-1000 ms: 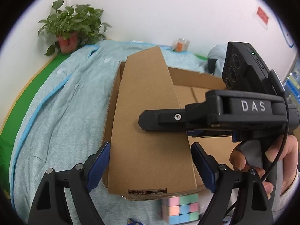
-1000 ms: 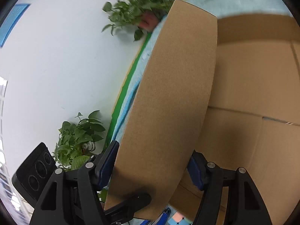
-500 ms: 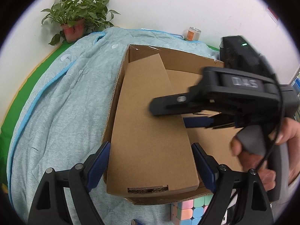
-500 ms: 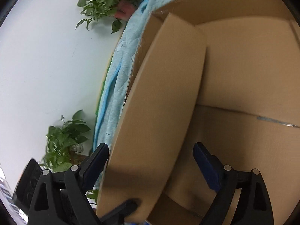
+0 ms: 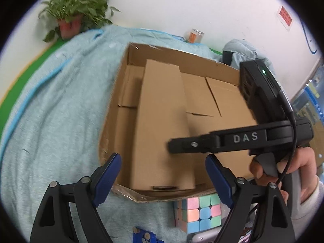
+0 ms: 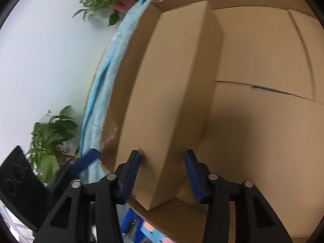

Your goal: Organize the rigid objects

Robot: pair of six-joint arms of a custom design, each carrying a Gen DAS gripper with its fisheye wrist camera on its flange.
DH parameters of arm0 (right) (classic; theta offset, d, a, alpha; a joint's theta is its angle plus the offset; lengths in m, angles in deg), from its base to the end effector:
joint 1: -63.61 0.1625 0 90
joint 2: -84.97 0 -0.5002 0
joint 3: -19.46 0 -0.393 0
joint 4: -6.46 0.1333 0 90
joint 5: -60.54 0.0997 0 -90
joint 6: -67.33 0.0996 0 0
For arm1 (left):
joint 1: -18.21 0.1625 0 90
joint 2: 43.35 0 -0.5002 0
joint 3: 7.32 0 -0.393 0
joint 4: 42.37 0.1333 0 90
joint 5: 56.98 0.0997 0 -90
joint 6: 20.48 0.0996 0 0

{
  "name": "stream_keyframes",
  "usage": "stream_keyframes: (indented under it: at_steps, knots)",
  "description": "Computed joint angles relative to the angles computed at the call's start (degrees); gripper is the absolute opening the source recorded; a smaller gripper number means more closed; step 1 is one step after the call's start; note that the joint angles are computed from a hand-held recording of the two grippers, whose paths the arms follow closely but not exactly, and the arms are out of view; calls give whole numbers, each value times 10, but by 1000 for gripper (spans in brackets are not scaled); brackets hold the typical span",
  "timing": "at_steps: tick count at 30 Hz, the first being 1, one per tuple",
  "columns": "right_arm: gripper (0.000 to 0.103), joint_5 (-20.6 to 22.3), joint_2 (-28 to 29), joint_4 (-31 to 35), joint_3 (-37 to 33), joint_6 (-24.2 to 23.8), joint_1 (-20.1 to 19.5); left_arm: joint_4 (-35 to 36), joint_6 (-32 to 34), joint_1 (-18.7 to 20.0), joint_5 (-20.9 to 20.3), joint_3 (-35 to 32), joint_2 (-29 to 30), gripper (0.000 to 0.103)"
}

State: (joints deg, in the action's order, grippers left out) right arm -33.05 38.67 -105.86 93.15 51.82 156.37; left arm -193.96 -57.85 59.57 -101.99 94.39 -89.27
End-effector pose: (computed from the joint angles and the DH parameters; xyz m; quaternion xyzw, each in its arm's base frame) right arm 0.1647 -0.7780 0.2355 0.1599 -0.9856 -0.0474 0.0262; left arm -0.3722 -0.5991 0.1368 0.0713 0.9202 -0.2948 0.2476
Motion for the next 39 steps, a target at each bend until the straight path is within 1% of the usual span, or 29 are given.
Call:
stream_keyframes:
  at_steps: [2, 3, 6, 8, 10, 11, 12, 13, 14, 15, 16, 17, 18, 19, 20, 21, 24, 26, 27, 28, 29, 30, 31, 32, 34, 35, 36, 37, 39]
  knots:
    - [43, -5, 4, -25, 9, -1, 6, -11, 1, 1, -2, 6, -2, 85]
    - [41, -1, 6, -28, 8, 1, 7, -16, 2, -1, 6, 9, -4, 81]
    - [36, 23, 20, -15, -5, 6, 6, -49, 15, -12, 40, 26, -12, 80]
    - [41, 10, 22, -40, 5, 5, 15, -74, 26, -22, 62, 39, -18, 80]
    - [42, -5, 20, -61, 14, 6, 24, -93, 37, -33, 82, 53, -24, 80]
    - [42, -10, 13, -89, 31, 8, 27, -113, 46, -42, 102, 64, -25, 80]
    - [46, -25, 1, -141, 59, 6, 35, -123, 47, -48, 119, 71, -26, 80]
    - [65, -53, -15, -201, 92, -9, 46, -134, 47, -57, 143, 80, -26, 81]
    - [80, -81, -33, -261, 124, -31, 57, -144, 38, -70, 184, 92, -26, 81]
    - [101, -120, -56, -321, 157, -59, 70, -130, 14, -79, 222, 97, -26, 81]
    - [102, -152, -82, -381, 191, -89, 80, -91, -34, -91, 277, 104, -27, 81]
    - [102, -179, -108, -441, 228, -123, 88, -75, -57, -100, 308, 112, -28, 81]
    - [102, -203, -126, -501, 261, -146, 94, -83, -57, -107, 316, 122, -33, 81]
    - [102, -230, -148, -561, 297, -164, 100, -115, -45, -115, 309, 134, -36, 81]
    - [102, -246, -167, -620, 331, -175, 101, -133, -42, -120, 296, 143, -40, 81]
    - [102, -259, -187, -662, 363, -176, 103, -135, -49, -126, 280, 150, -46, 81]
    - [102, -281, -250, -699, 438, -176, 102, -123, -68, -148, 248, 167, -54, 81]
    - [102, -288, -292, -737, 498, -181, 100, -104, -94, -168, 253, 179, -50, 81]
    - [102, -284, -313, -753, 523, -192, 90, -104, -100, -175, 253, 184, -47, 78]
    - [102, -290, -332, -777, 554, -199, 88, -87, -120, -186, 249, 190, -47, 64]
    - [102, -285, -352, -798, 582, -211, 78, -77, -131, -192, 242, 193, -43, 52]
    - [102, -276, -373, -817, 610, -222, 68, -45, -157, -199, 231, 193, -40, 28]
    - [101, -264, -394, -833, 638, -233, 56, -18, -178, -204, 224, 193, -39, 17]
    - [100, -238, -415, -834, 653, -247, 30, -11, -188, -211, 215, 196, -33, 14]
    - [100, -214, -455, -835, 689, -255, 10, -32, -190, -229, 198, 209, -21, 12]
    - [102, -193, -473, -831, 703, -261, -4, -25, -204, -236, 196, 213, -19, 13]
    - [103, -176, -486, -827, 712, -268, -12, -4, -226, -245, 195, 215, -20, 25]
    - [103, -164, -494, -830, 719, -279, -19, 25, -250, -251, 193, 213, -21, 54]
    - [103, -168, -501, -845, 730, -299, -21, 49, -297, -266, 202, 219, -23, 92]
